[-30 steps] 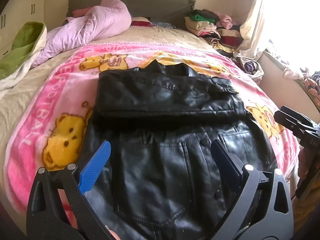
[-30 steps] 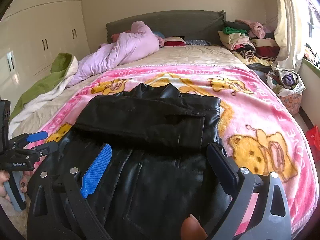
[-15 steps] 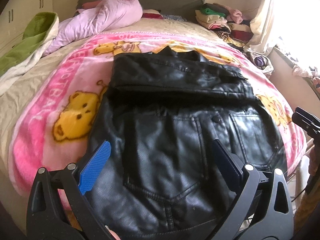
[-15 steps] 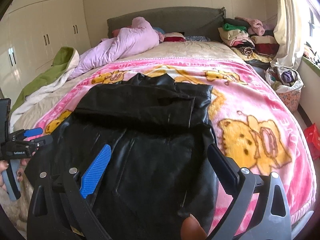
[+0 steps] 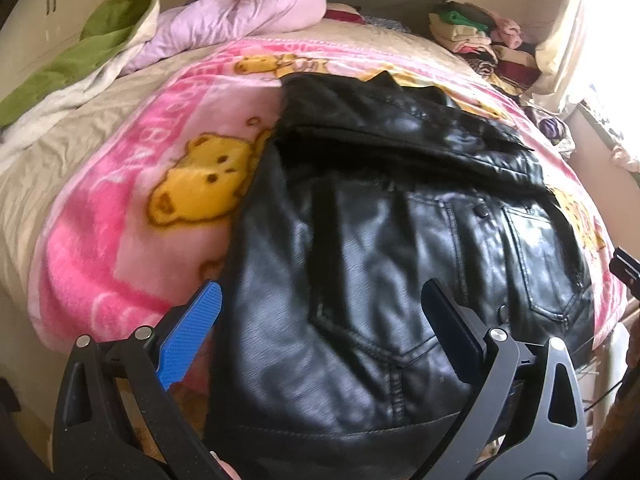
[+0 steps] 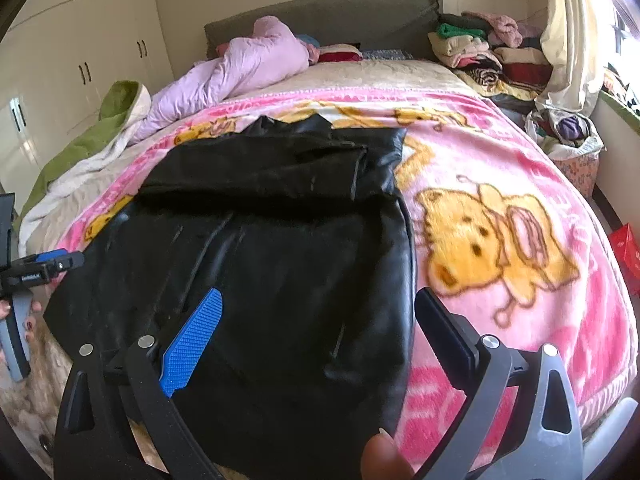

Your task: Fold large clothes

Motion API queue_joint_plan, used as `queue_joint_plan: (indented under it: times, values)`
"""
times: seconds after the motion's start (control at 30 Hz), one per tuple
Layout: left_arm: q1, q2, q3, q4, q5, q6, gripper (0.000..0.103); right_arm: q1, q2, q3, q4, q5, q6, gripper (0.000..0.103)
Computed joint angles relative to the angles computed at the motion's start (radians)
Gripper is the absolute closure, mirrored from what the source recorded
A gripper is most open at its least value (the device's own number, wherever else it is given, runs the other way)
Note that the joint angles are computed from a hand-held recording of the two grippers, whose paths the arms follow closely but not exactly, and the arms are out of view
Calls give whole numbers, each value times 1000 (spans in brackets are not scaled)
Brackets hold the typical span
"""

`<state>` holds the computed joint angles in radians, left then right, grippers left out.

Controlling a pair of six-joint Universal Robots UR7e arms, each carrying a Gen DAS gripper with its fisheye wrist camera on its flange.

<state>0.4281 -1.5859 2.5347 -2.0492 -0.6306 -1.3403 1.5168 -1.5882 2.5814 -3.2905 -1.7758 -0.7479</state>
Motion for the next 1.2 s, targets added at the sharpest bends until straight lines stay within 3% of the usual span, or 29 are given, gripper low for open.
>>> queue_joint_plan:
  times: [0.17,0.33,0.53,0.77,0.83,0.9,0.93,1.0,1.07,1.2]
  values:
    - [-3,-67,22,97,-21,-80,9,-40,-23,13,46,-1,-14,7]
    - [13,-114,61,63,-52,-56,9,-78,-22,37,61,-20,-32,7]
    - [22,-106,90,23,-66,-24,9,-150,-47,74,74,-15,-52,7]
    - [-3,-97,92,79,-74,-51,9,-215,-26,99,71,-4,-93,7]
    - [-8,-107,90,99,-80,-57,9,-222,-33,109,71,10,-115,13]
    - [-23,-129,89,134,-92,-77,9,-220,-49,113,87,20,-122,37]
    - [-32,-144,88,157,-100,-90,9,-216,-56,118,82,23,-125,41]
    - [-45,-178,92,189,-114,-113,9,-209,-64,124,75,23,-144,63]
    - [-51,-215,100,210,-126,-130,9,-217,-94,118,111,40,-149,75]
    - [-44,-324,144,178,-151,-132,9,-251,-164,92,237,99,-119,80]
